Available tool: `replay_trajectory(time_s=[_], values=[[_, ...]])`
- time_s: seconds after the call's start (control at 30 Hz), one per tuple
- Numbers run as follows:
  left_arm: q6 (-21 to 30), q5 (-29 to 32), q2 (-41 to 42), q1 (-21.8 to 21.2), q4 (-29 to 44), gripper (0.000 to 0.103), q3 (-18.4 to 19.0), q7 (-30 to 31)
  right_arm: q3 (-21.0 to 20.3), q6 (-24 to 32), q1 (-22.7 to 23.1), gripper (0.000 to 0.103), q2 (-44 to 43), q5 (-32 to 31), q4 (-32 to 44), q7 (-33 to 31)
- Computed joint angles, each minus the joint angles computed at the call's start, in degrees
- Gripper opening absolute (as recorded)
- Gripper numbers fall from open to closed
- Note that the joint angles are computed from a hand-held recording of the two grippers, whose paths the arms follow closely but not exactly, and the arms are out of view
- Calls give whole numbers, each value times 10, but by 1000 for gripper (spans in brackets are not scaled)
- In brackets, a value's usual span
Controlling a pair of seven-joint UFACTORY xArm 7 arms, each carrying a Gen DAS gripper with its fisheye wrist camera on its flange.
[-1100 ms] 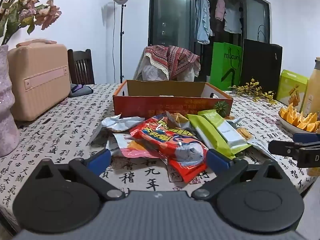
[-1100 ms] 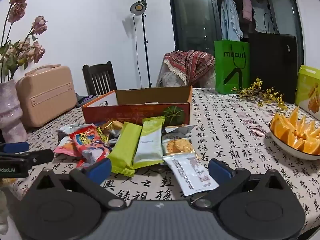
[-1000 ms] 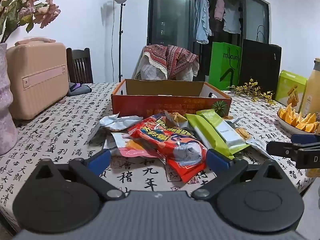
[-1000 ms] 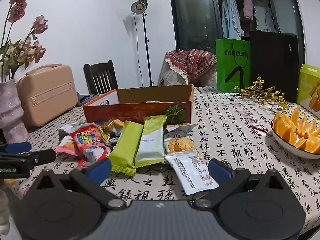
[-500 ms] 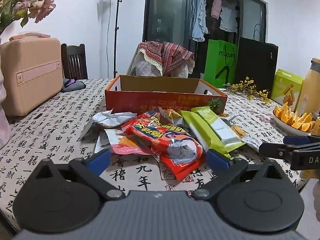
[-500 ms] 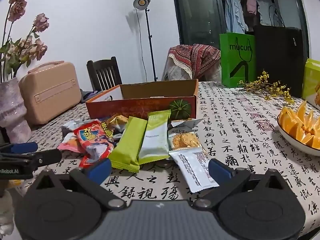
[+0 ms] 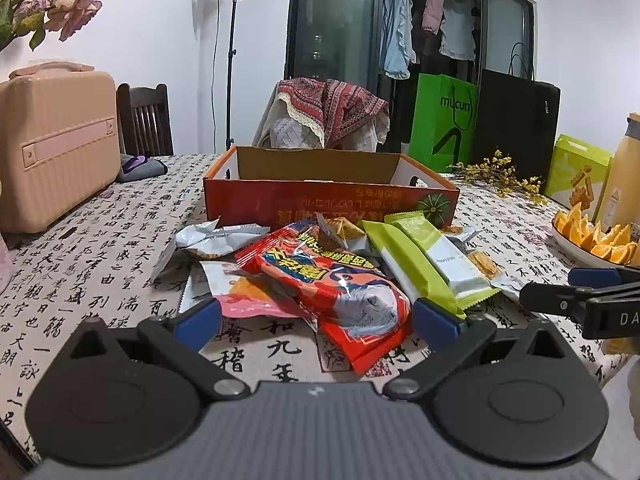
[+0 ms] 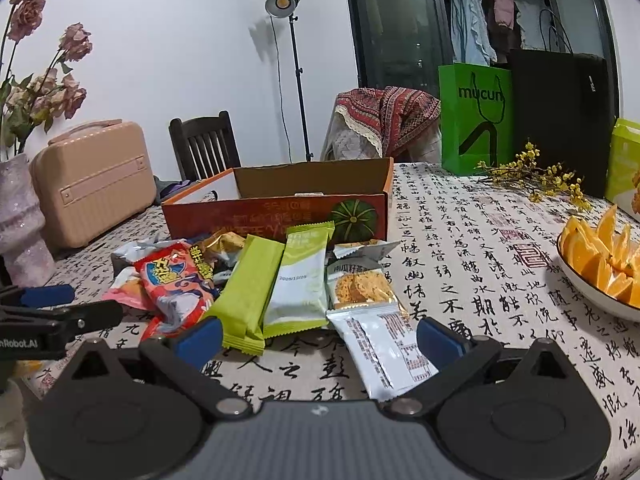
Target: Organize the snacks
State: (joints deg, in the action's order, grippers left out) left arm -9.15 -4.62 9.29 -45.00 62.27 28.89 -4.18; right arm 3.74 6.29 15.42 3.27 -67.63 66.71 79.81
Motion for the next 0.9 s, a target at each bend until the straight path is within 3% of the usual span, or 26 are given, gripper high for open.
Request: replay_trajectory(time_s=[0.5,0.9], values=[[1,8,5,42,6,103,-38,-13,-8,-7,9,103,11,30,6,-34],[0,6,6,48,7,103,-45,-15,-14,-5,15,103,13,46,6,-45]])
